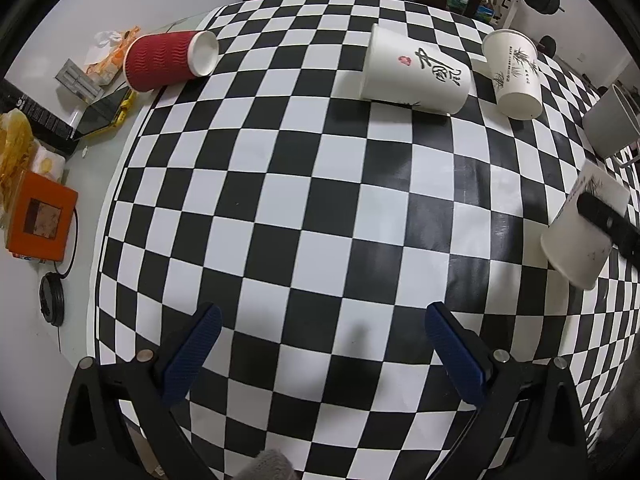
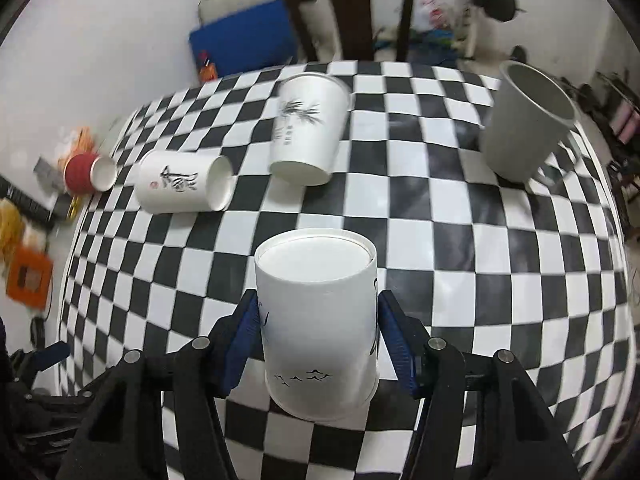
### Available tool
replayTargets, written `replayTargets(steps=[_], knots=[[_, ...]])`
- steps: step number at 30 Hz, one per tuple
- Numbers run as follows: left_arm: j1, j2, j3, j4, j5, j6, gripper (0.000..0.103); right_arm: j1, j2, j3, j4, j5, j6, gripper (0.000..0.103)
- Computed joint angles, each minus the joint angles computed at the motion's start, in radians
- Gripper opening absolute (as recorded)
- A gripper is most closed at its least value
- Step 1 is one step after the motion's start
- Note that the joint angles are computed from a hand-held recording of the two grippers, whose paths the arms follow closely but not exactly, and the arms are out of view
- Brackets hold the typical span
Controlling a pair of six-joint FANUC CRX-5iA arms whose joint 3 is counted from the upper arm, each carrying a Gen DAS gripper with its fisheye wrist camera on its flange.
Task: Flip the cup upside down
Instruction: 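Lower the inverted cup onto the checkered cloth and open the right gripper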
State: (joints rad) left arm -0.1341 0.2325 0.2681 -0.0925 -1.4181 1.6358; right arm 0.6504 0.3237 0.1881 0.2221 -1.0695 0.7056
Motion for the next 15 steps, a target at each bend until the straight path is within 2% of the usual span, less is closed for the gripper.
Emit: replayTargets(steps=[3,6,8,11,15], knots=[[-0.008,-0.001,0.0,0.003,0.006,-0.003,0.103,0.035,-0.066,-0.137,0.091,0.102,-0.077,0.062],[-0.019,-0.01,-0.003,0.007,0.013,-0.008,0.103,0.056,-0.084,-0.162,0.099,0.09,-0.071,0.063],[-0.028,-0.022,-0.006,0.009,0.021,-0.011,0.103,0.067,-0.085,-0.153,0.069,0.04,-0.044,0.064],[-0.038,-0.04,-0.007,0.018,0.029,-0.016,0.103,0.079,-0.092,-0.151,0.037,-0.018,-0.056,0.086],[-0.057,-0.073,0.006,0.009,0.044,-0.019,0.103,0.107,-0.143,-0.184,0.079,-0.065,-0.118,0.099]])
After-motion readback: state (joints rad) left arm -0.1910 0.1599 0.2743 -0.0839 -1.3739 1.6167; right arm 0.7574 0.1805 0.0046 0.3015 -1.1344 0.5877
